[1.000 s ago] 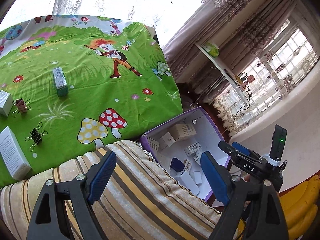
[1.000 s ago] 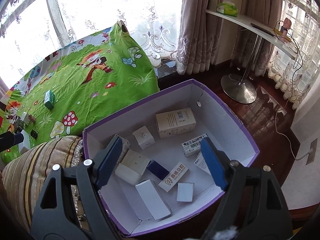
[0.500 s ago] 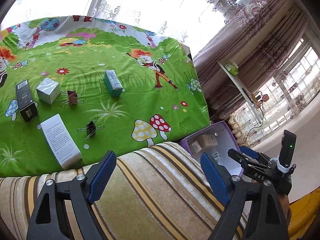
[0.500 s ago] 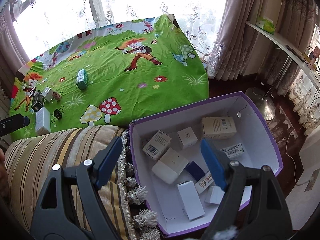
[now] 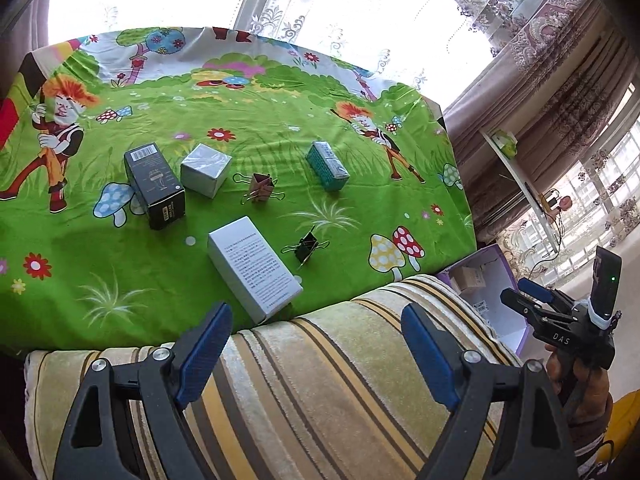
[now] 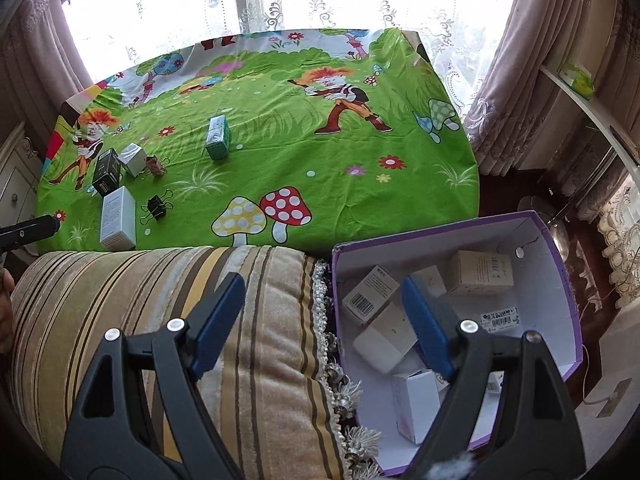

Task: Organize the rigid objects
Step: 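Move both open tools back toward the bed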

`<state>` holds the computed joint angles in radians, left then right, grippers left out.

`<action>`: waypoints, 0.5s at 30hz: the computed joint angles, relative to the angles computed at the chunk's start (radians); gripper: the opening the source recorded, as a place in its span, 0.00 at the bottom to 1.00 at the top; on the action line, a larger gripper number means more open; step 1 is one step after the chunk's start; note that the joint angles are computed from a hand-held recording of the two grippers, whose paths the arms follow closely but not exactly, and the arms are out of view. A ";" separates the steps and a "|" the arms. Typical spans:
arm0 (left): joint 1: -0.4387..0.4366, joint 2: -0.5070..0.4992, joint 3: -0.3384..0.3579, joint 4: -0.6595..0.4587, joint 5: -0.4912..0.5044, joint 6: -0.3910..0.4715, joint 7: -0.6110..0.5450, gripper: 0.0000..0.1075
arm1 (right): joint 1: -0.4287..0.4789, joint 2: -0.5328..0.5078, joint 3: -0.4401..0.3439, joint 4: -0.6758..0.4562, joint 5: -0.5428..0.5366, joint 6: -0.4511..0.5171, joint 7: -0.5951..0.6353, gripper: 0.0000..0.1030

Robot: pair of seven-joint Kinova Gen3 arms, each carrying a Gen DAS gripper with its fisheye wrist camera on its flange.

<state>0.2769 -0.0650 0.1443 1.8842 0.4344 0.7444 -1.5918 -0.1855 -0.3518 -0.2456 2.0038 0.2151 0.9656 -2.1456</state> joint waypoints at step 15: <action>-0.013 0.141 0.020 -0.122 -0.148 0.146 -0.125 0.82 | -0.127 0.166 0.010 -0.095 -0.053 -0.046 0.098 0.81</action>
<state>0.2642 0.0758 0.1642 1.7622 0.2862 0.8901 -1.7165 -0.3127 -0.1853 -0.2359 1.9089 0.1619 0.9199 -2.0472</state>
